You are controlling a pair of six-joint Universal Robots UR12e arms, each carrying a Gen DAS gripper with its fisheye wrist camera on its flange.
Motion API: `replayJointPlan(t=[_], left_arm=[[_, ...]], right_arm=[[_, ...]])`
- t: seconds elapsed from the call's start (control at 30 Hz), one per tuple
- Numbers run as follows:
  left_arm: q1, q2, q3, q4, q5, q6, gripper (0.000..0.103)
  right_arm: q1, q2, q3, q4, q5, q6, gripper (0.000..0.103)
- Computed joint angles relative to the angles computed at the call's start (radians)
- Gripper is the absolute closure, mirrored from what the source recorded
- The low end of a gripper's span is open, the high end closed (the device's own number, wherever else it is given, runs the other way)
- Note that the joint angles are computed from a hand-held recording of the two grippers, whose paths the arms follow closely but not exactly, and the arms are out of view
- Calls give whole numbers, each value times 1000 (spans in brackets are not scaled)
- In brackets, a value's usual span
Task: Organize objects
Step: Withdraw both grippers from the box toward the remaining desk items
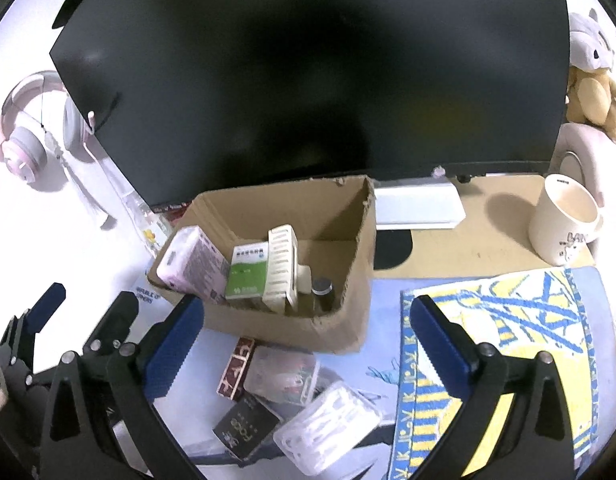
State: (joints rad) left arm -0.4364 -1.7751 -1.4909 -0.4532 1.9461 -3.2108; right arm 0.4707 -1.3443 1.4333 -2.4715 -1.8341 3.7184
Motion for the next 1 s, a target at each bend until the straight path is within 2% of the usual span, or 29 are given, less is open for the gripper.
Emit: replayJointPlan(t=[0.43, 0.6, 1.0], left_arm=[[30, 50, -85, -30, -33, -11, 0], [41, 62, -107, -61, -69, -23, 0], [22, 60, -116, -114, -86, 47, 0]], right_arm=[[18, -17, 31, 22, -16, 19, 0], [23, -19, 42, 39, -15, 41, 0], [31, -8, 37, 136, -11, 106, 0]])
